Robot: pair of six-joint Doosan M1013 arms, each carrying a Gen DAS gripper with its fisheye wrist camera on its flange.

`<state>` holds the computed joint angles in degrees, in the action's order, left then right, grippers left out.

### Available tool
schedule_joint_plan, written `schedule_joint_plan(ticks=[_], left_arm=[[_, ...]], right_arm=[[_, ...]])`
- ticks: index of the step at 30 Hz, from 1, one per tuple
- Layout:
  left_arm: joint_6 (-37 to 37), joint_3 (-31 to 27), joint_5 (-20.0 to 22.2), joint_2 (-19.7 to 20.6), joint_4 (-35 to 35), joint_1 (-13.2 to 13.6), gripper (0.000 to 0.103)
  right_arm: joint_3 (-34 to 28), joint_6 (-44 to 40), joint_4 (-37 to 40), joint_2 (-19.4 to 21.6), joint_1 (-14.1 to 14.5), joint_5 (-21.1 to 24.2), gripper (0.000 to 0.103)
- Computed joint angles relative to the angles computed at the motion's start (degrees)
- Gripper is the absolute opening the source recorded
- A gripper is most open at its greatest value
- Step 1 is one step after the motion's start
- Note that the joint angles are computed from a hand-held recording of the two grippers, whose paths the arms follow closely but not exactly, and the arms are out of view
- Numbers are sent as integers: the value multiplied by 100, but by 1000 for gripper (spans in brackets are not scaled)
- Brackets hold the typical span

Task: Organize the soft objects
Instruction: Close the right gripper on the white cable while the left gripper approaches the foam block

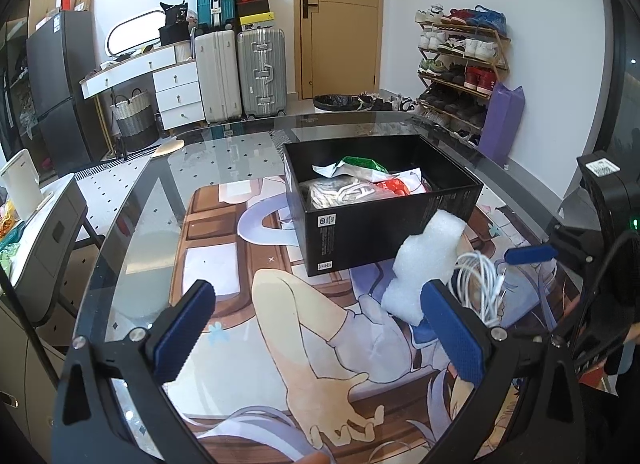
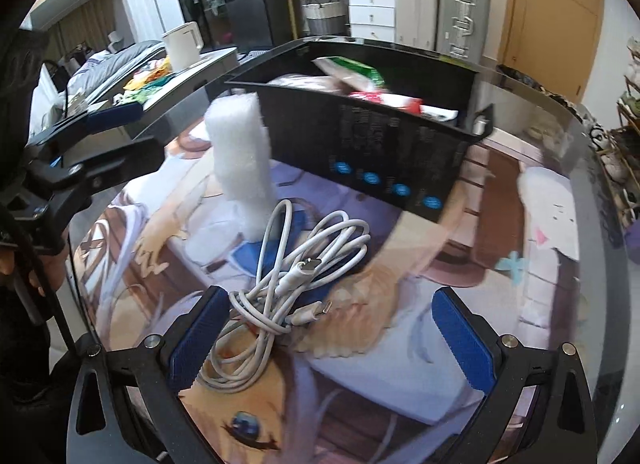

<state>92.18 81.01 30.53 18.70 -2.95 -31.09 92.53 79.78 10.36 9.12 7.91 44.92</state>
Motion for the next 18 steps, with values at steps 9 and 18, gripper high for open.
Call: schedule_joint_plan(ticks=[9,18], left_arm=[[214,-20,100,33,-177,-30,103],[327,-42,205,75,-257,-61,103]], right_arm=[[-5,-44,274,30,-214,9,102],[100,-662,1078,54,-263,-146,86]])
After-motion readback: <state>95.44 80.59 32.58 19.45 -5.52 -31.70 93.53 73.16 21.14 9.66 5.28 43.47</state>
